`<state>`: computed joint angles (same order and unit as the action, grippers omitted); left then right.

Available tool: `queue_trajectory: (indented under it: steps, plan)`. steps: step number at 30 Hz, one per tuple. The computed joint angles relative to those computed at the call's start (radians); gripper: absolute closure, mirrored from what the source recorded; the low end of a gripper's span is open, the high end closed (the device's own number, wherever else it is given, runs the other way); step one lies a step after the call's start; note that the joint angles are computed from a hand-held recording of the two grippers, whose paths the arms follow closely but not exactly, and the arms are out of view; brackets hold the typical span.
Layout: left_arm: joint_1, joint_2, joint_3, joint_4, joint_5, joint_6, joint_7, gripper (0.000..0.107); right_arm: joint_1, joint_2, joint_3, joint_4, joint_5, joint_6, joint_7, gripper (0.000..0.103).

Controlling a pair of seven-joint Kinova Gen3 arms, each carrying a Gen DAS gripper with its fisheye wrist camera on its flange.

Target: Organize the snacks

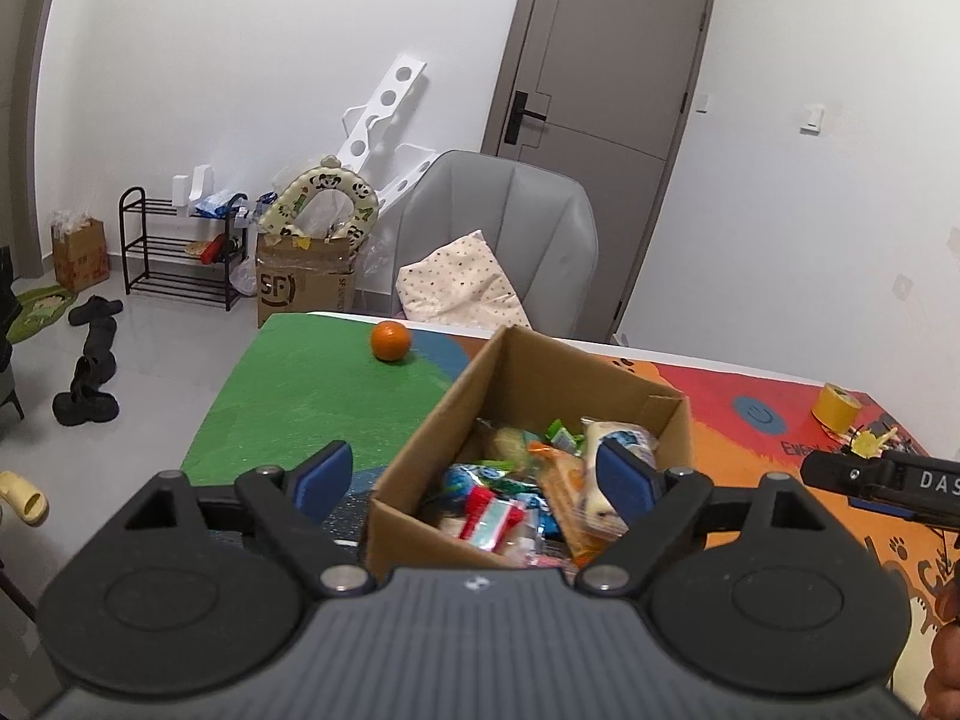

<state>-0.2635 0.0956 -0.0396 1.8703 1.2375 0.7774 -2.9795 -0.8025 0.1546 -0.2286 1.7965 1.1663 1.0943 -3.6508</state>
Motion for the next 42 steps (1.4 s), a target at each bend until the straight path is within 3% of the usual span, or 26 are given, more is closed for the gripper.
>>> queue_trajectory:
  steps: [20, 32, 42]
  plan:
    - [0.055, -0.107, -0.036, 0.07, -0.056, 0.003, 0.023, 0.009, -0.065, -0.063, -0.091, 0.097, 0.014, 0.153, -0.133, 0.0]
    - [0.075, -0.177, -0.074, 0.097, -0.128, 0.043, 0.044, 0.008, -0.123, -0.081, -0.139, 0.116, -0.018, 0.273, -0.21, 0.0]
    - [0.095, -0.221, -0.107, 0.097, -0.194, 0.082, 0.062, 0.005, -0.174, -0.08, -0.163, 0.09, -0.041, 0.357, -0.192, 0.0]
